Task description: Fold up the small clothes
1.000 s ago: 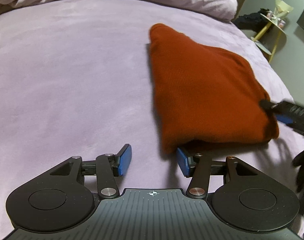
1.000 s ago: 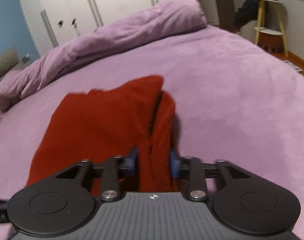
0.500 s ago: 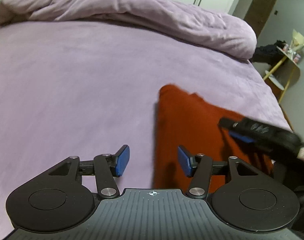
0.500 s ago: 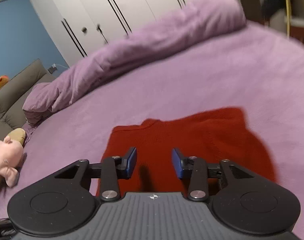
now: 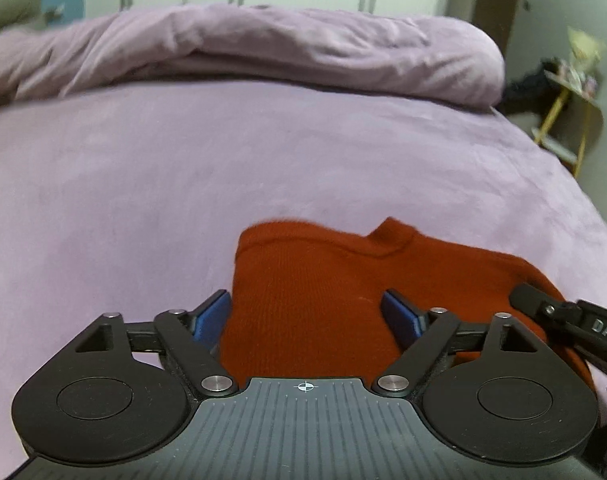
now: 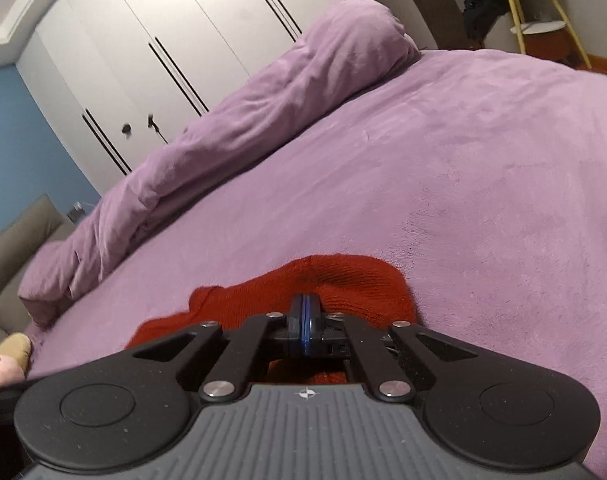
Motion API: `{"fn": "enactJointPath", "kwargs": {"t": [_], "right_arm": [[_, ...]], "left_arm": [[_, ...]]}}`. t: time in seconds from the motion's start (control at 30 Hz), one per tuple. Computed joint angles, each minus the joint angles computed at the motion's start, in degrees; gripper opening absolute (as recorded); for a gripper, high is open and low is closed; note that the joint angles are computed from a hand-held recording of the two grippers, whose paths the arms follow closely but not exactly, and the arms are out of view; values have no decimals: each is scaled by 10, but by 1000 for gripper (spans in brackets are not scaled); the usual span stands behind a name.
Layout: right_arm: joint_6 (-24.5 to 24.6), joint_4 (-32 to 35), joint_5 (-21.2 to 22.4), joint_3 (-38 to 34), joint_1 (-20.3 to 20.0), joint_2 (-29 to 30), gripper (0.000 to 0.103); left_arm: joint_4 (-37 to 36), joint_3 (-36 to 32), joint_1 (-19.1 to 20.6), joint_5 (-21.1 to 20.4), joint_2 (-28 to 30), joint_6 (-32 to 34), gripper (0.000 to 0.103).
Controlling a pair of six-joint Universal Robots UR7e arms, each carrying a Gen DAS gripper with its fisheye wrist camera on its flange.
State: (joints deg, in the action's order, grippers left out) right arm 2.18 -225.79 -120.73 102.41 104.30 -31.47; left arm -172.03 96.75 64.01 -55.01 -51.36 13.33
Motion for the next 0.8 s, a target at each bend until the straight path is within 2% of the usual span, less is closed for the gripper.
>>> {"fn": "enactJointPath", "kwargs": {"t": [0.1, 0.23, 0.3, 0.37, 0.47, 0.5, 0.53, 0.57, 0.6, 0.63, 0.67, 0.73, 0.8], "right_arm": [[-13, 2, 2, -19, -3, 13, 0], [-9, 20, 3, -24, -2, 8, 0], [11, 16, 30, -11, -10, -2, 0], [39, 21, 54, 7, -18, -18, 0], [49, 55, 29, 39, -3, -53, 1], [51, 60, 24, 61, 4, -71, 15], [56, 56, 26, 85, 7, -85, 23], [62, 40, 44, 117, 6, -102, 56], [78, 42, 39, 139, 7, -118, 98], [98, 58, 33, 161, 5, -137, 97], [112, 75, 50, 185, -5, -159, 95], [145, 120, 145, 224, -44, -201, 95], [164, 121, 190, 234, -62, -214, 92]], "left_arm": [[25, -15, 20, -39, -3, -57, 90], [31, -6, 14, -30, -13, -49, 91], [81, -8, 17, -44, -35, -66, 91], [132, -7, 24, -74, -63, -81, 91], [205, -1, 36, -122, -116, -81, 90], [234, 0, 44, -147, -136, -76, 88], [265, -3, 53, -171, -150, -75, 88], [300, -9, 65, -199, -162, -77, 87], [339, -19, 80, -238, -169, -86, 87], [365, -27, 92, -269, -172, -98, 86], [382, -33, 103, -292, -171, -114, 86], [380, -36, 113, -309, -163, -146, 85], [366, -39, 120, -329, -152, -169, 85]]}}
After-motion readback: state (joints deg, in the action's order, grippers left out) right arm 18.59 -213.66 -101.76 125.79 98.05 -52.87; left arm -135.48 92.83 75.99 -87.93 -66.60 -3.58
